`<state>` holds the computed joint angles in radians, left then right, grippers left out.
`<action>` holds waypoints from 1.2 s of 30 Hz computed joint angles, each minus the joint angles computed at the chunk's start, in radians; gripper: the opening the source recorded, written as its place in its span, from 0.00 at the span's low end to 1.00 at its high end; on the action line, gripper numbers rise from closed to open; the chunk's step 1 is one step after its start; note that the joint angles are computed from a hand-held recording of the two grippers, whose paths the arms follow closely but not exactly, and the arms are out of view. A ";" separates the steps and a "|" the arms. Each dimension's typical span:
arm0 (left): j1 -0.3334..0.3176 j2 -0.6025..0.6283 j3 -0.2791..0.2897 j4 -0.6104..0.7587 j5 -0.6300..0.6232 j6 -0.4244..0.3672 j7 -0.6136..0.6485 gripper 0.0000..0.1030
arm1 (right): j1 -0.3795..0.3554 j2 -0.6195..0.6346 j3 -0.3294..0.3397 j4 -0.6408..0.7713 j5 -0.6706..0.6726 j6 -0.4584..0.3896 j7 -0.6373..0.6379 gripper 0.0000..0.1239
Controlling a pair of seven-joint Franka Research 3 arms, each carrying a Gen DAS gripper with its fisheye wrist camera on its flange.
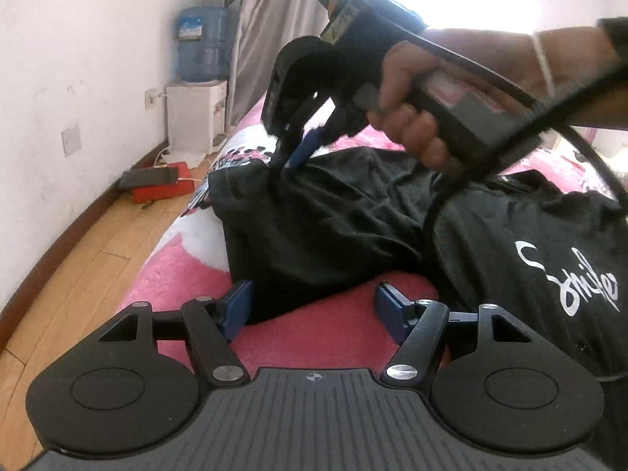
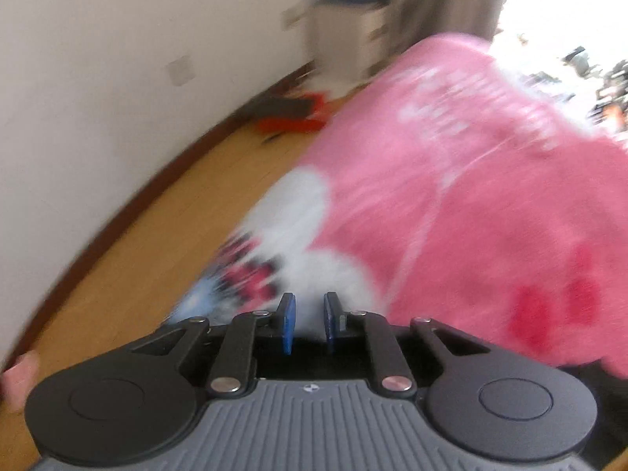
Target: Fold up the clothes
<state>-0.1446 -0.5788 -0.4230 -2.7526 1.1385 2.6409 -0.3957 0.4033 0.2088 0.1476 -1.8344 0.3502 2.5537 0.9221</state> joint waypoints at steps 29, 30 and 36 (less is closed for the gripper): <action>0.028 -0.119 0.016 0.027 -0.112 -0.024 0.115 0.66 | -0.600 -0.747 -0.304 -0.701 0.404 0.156 -0.729 0.28; 0.066 -0.081 0.009 0.055 -0.068 0.039 0.085 0.66 | -0.613 -0.763 -0.282 -0.708 0.366 0.163 -0.676 0.28; 0.231 0.240 -0.090 0.325 0.327 0.202 -0.190 0.66 | -0.602 -0.878 -0.294 -0.711 0.204 0.066 -0.566 0.28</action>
